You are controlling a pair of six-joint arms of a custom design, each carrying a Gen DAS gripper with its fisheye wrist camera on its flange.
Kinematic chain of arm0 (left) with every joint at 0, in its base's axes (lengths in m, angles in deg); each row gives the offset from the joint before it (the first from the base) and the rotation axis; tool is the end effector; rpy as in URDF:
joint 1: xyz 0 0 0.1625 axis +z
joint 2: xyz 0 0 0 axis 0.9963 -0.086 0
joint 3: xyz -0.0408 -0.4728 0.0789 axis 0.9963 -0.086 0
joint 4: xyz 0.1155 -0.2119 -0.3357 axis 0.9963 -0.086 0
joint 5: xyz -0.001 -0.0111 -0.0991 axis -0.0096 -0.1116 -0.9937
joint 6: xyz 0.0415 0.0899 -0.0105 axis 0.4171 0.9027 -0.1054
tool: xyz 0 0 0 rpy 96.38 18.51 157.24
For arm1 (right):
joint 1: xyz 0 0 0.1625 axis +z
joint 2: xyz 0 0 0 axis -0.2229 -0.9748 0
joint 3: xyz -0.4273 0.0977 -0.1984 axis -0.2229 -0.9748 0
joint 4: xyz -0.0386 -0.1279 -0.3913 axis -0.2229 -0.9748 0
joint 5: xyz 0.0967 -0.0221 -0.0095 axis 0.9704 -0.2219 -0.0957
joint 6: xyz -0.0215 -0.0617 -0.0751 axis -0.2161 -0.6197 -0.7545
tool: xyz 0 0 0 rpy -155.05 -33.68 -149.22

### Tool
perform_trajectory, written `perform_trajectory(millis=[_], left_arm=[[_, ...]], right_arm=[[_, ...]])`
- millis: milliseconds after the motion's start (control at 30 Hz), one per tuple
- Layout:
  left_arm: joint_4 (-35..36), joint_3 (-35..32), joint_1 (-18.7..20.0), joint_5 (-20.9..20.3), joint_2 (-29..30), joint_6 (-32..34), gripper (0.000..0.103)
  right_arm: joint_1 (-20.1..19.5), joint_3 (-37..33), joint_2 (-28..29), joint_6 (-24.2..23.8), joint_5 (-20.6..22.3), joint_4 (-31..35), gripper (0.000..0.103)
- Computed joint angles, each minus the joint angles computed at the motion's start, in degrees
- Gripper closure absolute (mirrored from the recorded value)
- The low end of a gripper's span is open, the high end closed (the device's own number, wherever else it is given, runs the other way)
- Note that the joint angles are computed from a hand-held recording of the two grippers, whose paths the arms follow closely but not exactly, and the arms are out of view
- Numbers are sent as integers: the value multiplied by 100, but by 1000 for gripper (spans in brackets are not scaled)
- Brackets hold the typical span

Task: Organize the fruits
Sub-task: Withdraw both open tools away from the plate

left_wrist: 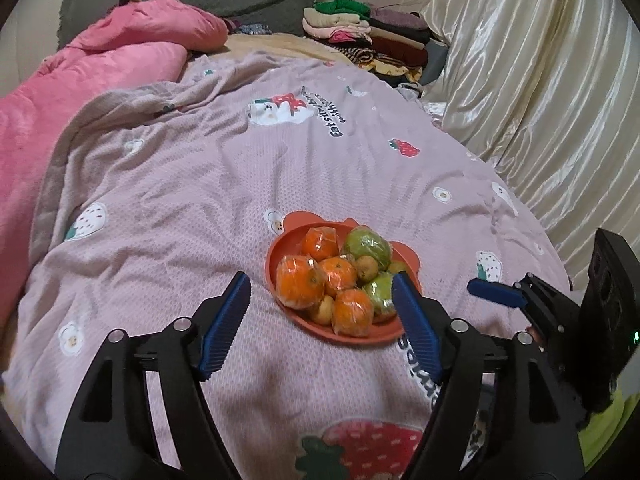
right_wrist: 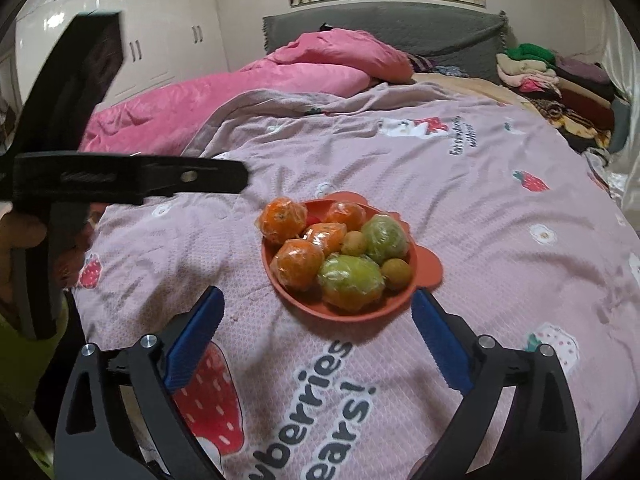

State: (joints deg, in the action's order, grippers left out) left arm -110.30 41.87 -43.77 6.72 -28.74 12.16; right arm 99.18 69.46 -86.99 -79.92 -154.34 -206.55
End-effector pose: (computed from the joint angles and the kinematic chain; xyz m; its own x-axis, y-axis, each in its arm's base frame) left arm -0.3454 -0.5398 0.0240 -0.7221 0.5539 -0.4144 0.6783 0.6847 -0.2667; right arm 0.0759 -0.4914 0.2329 -0.7633 -0.2079 0.6117 -0.5686 0.6656 -0.4834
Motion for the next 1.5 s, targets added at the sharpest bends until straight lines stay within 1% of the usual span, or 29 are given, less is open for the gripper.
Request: perform_trajectory(millis=[167,233,300,500,667,733,833,967,1067,1233,1500], left_arm=[[-250,369,-136,88,-158,-92,30],[-345,508,-192,140,-206,-144,22],[-411,657,-255,165,-254,-193,19],[-607,1113,-406,194,-313,-455,10],[-715,1376,-444,181,-318,-722,10],[-801,1463,-465,236,-312,-821,10],[-913,1575,-509,311,-292,-906,10],[-1084,1729,-555,303,-238,-1019,10],[-1175,1820,-604,368,-165,-1032,10],[-1212,1877,-568,342,-107,-1139,10],[-1247,1866,-556,426,-72,-1174,10]], right_arm=[[-21,179,-115,131,-105,-211,5],[-24,261,-157,185,-149,-314,5],[-31,351,-190,209,-164,-417,5],[11,550,-146,222,-398,-716,5],[-33,749,-123,246,-483,-1010,5],[-74,839,-127,266,-472,-1141,5],[-106,943,-116,294,-501,-1322,5],[-113,1054,-112,318,-508,-1515,5],[-81,1091,-70,255,-558,-1648,5],[-46,1083,20,289,-688,-1664,5],[-96,1059,52,358,-657,-1558,5]])
